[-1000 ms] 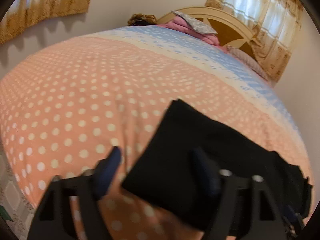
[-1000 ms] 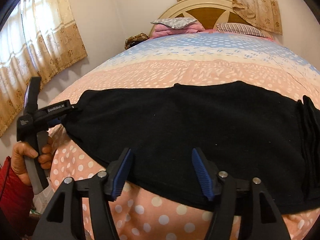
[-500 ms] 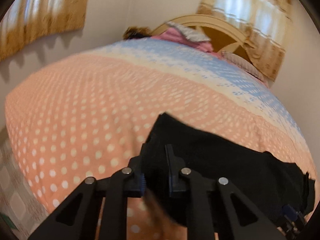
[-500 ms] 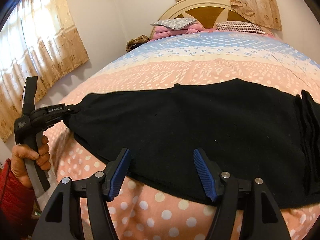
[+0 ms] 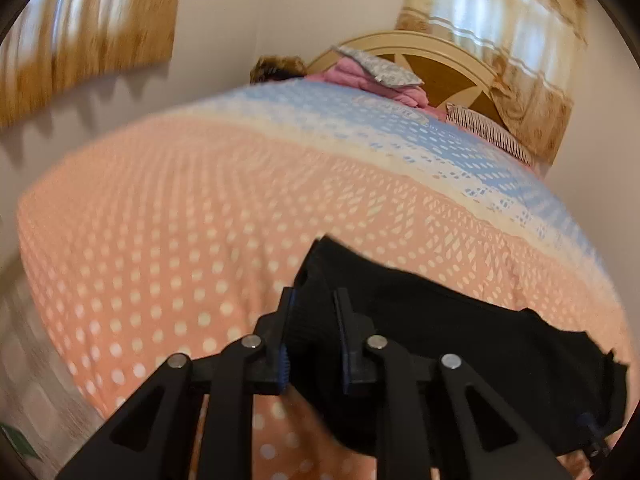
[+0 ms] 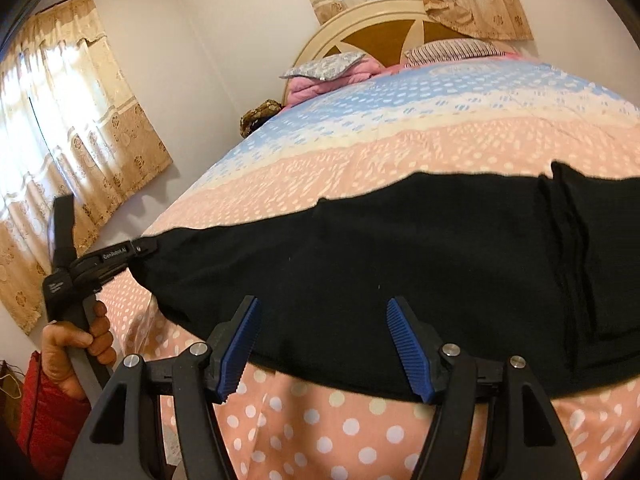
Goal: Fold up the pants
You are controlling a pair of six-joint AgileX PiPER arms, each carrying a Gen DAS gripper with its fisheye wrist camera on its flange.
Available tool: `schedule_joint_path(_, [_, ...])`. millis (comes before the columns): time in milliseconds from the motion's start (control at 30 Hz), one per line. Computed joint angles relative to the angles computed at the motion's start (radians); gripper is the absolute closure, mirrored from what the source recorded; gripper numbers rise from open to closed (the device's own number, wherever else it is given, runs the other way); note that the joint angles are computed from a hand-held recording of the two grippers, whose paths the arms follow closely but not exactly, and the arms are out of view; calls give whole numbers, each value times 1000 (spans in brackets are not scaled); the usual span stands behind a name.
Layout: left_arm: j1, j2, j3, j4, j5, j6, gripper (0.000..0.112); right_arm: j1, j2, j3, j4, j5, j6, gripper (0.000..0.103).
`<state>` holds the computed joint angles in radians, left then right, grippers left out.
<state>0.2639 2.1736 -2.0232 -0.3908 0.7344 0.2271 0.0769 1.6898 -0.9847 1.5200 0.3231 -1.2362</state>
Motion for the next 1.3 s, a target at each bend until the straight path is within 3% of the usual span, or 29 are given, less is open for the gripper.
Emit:
schedule_joint_path(200, [-9,-5,35,-10,-48,33,94,2,20,-15,-30,25,38,36])
schedule_joint_path(300, [-14,-9,27,-43,-36,42,97,2,15,-16,-54,22,56,36])
schedule_joint_path(500, [-78,-121,98,-218,-55,242,99,-88,-73,34,85,23,-33,36])
schedule_joint_path(700, [-256,-255,227,-463,-23,549,100,-381,-120,40,28,223,61,36])
schedule_joint_path(833, [-402,-288,296,-525,7,665,100,-569,-108,25,3,366,99,36])
schedule_joint_path(900, [-462,-316,365,-553,-20,736,100,-624,-86,7,-14,433,123,36])
schedule_joint_path(933, [-505,-335,423,-560,-70,786,100,-658,-66,0,-15,485,129,36])
schedule_joint_path(1033, [-575,-341,497,-473,-141,794,100,-697,-9,-34,-31,581,157,36])
schedule_joint_path(1200, [-530,-354,560,-517,-98,886,98,-718,89,-95,-59,735,199,36])
schedule_joint_path(1300, [-500,-380,579,-576,-60,956,84,-699,98,-103,-53,759,202,36])
